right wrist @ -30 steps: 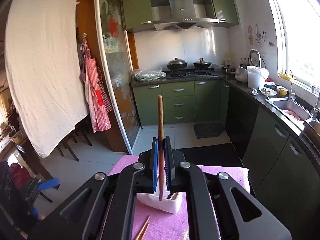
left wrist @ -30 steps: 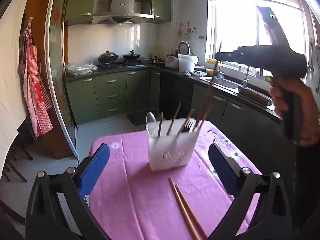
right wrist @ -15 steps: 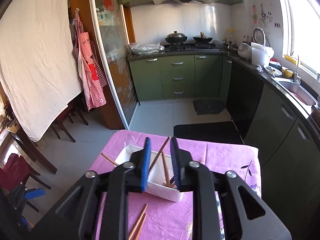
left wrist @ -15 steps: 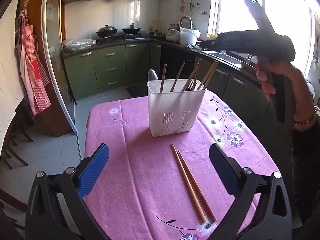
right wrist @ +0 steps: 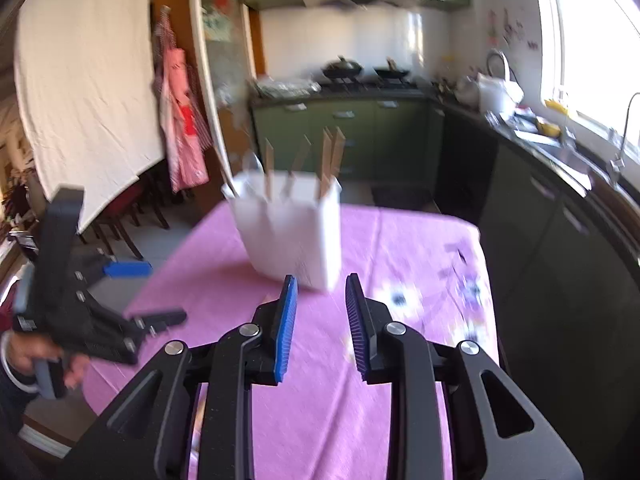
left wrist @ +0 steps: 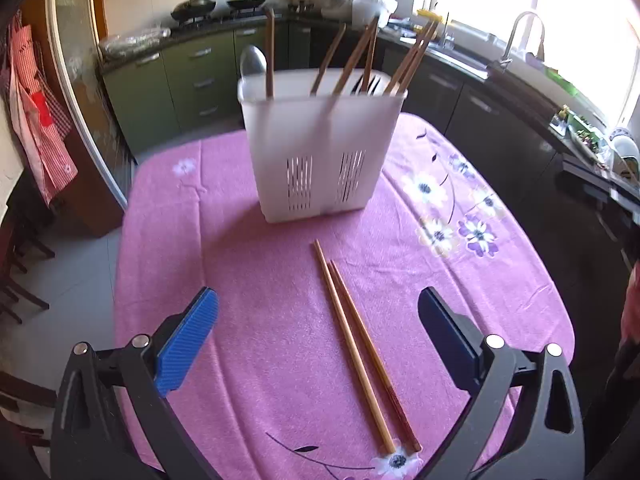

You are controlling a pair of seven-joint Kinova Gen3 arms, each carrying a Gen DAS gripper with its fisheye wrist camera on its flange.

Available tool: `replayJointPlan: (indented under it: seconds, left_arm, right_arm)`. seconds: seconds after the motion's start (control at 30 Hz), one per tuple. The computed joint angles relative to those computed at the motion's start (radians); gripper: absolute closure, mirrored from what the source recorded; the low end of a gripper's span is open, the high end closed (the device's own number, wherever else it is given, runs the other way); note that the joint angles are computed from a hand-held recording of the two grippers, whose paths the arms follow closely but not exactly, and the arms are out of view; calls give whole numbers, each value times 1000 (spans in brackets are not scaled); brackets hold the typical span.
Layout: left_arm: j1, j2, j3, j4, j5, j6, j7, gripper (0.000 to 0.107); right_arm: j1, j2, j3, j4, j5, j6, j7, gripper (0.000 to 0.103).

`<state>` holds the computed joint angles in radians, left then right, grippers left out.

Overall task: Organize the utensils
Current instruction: 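Reach to the last two chopsticks and grasp one with the left gripper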

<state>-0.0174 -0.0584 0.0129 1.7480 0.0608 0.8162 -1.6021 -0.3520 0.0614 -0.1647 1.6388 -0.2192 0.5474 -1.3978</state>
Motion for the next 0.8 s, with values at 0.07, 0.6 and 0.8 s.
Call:
replayJointPlan:
  seconds: [0.07,0.6,0.8]
  left_arm:
    - [6,45,11,-17,-20,15,29,12]
    - [32,287,5,-138,-86,134,158,45]
    - [52,314,1,-164,-118,153,184,56]
  right_arm:
    - [39,17,-20,28,-16,2,3,77]
    - [96,110,-11,74,-167,9,129,72]
    - [112,116,-17,65,-196,20,148,72]
